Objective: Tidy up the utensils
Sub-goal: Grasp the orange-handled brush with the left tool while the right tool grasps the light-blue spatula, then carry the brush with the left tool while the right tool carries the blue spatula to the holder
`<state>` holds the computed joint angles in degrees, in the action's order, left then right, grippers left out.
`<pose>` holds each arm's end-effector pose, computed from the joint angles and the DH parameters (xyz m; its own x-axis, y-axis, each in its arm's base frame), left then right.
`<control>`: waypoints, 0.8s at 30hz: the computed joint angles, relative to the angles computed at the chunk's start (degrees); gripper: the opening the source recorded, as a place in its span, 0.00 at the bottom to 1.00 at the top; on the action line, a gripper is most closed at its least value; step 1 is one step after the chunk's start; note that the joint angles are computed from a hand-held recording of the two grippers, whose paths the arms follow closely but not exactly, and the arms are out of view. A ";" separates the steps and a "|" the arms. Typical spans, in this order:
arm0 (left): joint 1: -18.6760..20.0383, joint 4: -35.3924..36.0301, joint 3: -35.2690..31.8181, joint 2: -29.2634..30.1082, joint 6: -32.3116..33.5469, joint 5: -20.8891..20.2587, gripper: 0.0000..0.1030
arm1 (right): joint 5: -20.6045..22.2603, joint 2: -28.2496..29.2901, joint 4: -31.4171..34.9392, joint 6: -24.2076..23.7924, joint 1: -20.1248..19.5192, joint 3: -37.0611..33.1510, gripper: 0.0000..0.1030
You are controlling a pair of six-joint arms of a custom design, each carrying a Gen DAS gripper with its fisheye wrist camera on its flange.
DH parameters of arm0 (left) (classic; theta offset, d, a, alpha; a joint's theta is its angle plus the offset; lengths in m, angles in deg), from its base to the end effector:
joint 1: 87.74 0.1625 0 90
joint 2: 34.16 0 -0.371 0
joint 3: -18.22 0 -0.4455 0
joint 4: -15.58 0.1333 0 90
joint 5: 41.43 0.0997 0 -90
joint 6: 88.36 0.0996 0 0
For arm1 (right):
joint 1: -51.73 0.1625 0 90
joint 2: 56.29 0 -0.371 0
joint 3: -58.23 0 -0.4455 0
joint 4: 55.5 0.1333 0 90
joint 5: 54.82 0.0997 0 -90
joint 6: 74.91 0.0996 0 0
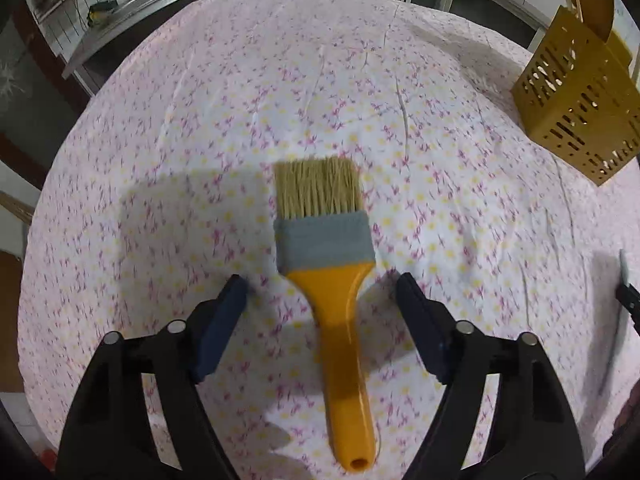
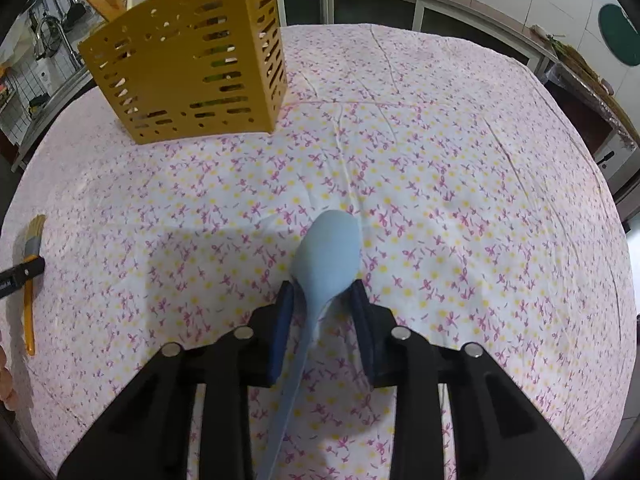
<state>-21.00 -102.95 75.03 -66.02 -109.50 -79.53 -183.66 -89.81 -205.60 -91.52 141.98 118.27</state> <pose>-0.1303 -0.8391 0.1153 -0.6890 -0.1455 -0.7100 0.1562 0.9268 -0.3415 0.0745 -0.8336 0.1590 -0.7468 0.0910 0.6588 -0.2266 0.8965 -0.3807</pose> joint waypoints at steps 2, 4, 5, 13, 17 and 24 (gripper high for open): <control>-0.16 1.07 -1.47 0.95 -0.13 0.20 0.65 | -0.50 0.72 0.40 0.00 0.14 -1.12 0.27; -0.11 2.18 -3.66 2.15 0.75 -0.11 0.61 | -0.65 1.37 1.23 -0.01 0.23 -2.37 0.26; 0.05 3.04 -5.26 2.94 0.91 -0.44 0.59 | -0.66 1.66 1.60 -0.09 0.23 -2.96 0.26; 0.59 5.15 -6.87 2.49 2.82 -2.80 0.43 | 1.48 0.74 0.39 -1.83 -0.33 -2.24 0.09; 0.61 2.46 -5.69 1.59 4.78 -4.21 0.43 | 2.40 -0.75 -1.48 -3.01 -0.51 0.41 0.09; -1.70 -7.01 1.30 -2.53 11.06 -3.24 0.43 | 5.93 -3.69 -6.03 -3.86 -0.17 4.85 0.09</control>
<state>-22.70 -109.96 76.33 -68.55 -98.44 -82.77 -177.72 -93.50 -211.64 -95.39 141.81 123.12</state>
